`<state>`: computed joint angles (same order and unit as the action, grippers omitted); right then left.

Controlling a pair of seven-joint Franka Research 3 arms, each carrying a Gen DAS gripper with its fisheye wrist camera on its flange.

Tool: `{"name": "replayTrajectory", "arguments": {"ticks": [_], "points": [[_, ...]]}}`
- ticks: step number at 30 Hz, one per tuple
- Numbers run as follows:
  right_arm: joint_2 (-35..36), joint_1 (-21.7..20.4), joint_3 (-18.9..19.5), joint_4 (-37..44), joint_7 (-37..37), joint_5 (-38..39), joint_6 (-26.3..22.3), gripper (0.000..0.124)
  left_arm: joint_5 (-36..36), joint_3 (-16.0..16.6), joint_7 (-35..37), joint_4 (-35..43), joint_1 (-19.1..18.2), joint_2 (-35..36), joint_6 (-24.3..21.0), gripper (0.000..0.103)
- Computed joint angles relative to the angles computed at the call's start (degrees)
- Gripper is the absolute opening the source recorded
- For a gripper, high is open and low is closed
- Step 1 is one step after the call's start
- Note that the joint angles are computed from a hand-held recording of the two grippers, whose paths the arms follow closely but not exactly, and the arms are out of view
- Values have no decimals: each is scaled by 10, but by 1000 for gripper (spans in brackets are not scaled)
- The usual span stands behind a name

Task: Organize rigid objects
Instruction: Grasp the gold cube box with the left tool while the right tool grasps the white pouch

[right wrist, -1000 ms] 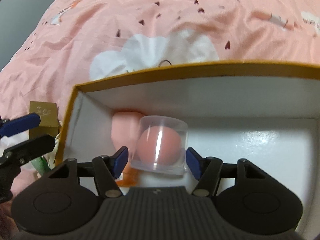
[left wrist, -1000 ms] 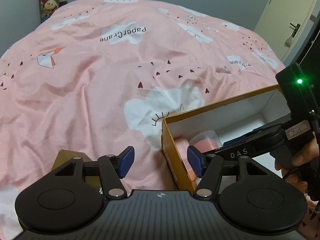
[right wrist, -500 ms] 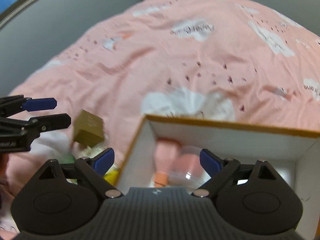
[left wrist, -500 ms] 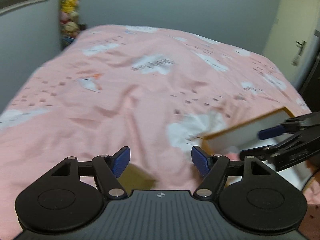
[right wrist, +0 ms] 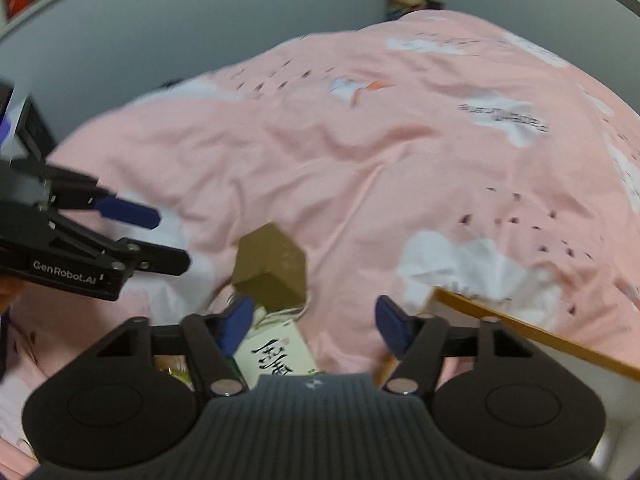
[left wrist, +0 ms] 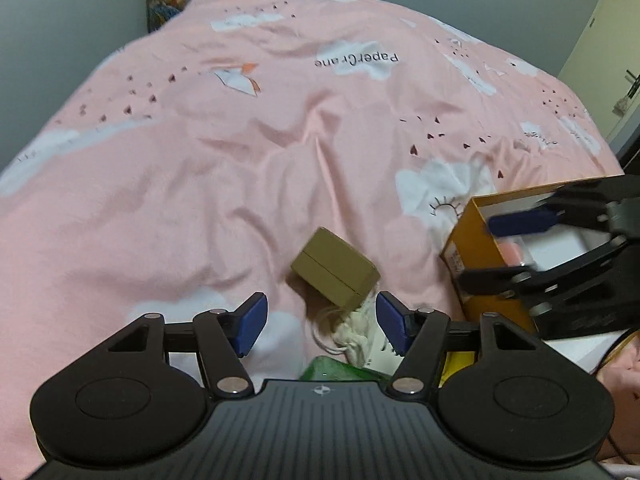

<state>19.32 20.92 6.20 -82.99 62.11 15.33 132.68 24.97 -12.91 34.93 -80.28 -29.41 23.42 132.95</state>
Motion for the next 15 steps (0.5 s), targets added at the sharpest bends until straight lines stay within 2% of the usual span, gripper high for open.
{"name": "replayTrajectory", "arguments": {"ticks": [2, 5, 11, 15], "points": [[17, 10, -2, 17, -3, -25, -13, 47, -9, 0, -7, 4, 4, 7, 7, 77], [44, 29, -14, 44, 12, -75, -27, 41, -19, 4, -25, 28, 4, 28, 11, 84], [100, 38, -19, 112, 15, -102, -52, 39, -64, 8, -53, 102, 7, 89, -24, 87], [138, 42, -20, 165, 19, -104, -80, 39, -91, 14, -113, 103, 10, 100, -11, 87]]}}
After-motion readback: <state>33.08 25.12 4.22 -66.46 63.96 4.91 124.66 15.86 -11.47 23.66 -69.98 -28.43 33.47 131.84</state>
